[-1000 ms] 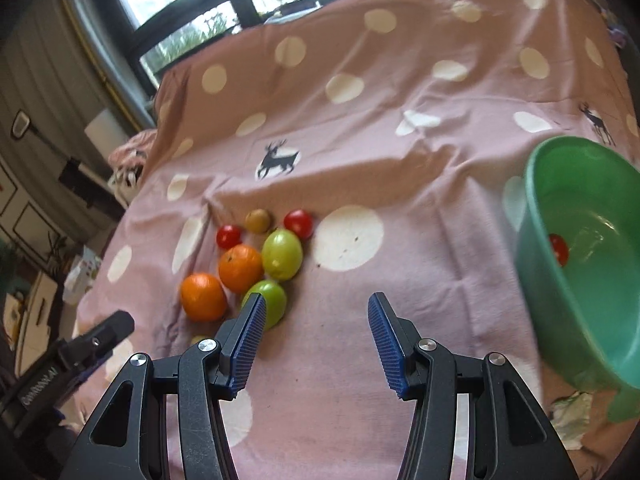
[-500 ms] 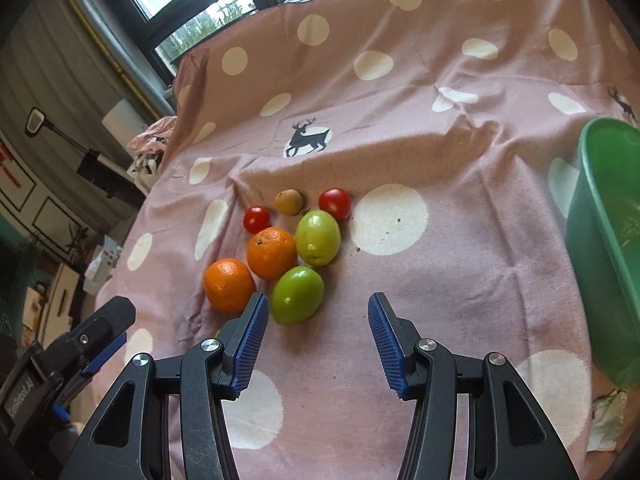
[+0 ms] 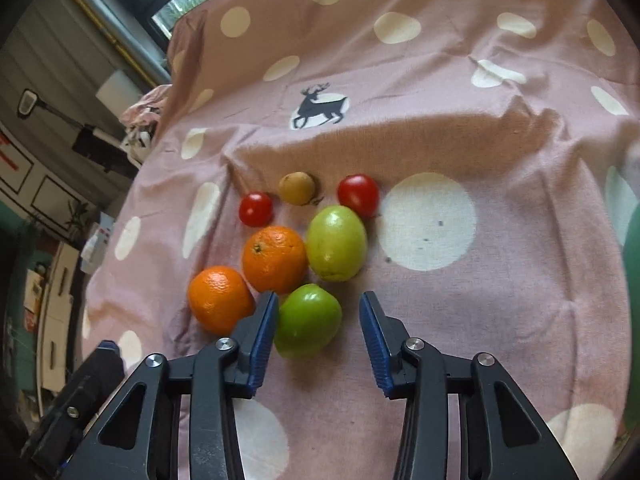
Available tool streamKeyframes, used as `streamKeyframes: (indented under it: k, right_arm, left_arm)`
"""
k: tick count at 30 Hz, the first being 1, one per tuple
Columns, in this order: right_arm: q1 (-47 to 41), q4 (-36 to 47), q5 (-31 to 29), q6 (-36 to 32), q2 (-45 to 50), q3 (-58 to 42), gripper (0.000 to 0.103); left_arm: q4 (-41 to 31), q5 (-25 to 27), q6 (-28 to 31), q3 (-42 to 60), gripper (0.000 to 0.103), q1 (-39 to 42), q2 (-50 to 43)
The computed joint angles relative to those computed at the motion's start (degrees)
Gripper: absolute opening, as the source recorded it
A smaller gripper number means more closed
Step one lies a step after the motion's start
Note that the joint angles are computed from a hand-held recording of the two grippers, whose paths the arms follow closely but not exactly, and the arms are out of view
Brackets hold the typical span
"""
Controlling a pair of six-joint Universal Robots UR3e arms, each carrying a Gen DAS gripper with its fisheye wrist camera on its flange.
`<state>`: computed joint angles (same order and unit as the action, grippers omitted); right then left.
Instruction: Organize fruits
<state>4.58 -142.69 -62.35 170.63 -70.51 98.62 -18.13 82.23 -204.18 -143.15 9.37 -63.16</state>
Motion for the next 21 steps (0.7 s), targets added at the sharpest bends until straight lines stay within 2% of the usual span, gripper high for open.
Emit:
streamKeyframes:
  k: [4, 8, 11, 21]
  right_arm:
    - [-0.2, -0.7, 0.5, 0.0, 0.1, 0.5, 0.044]
    - [-0.9, 2.7, 2.5, -0.8, 1.0, -0.5, 0.044]
    - [0.1, 1.2, 0.4, -0.5, 1.3, -0.3, 0.037]
    - [-6.2, 10.5, 5.3, -2.3, -0.9, -0.4, 0.037]
  left_arm:
    - [1.4, 0.5, -0.7, 1.2, 0.035, -2.4, -2.9]
    - [1.3, 2.0, -1.6, 3.4, 0.035, -5.0, -6.8]
    - [0.8, 2.6, -2.1, 4.1, 0.034, -5.5, -8.3]
    - [1.2, 0.4, -0.6, 7.2, 0.037, -8.7, -15.1]
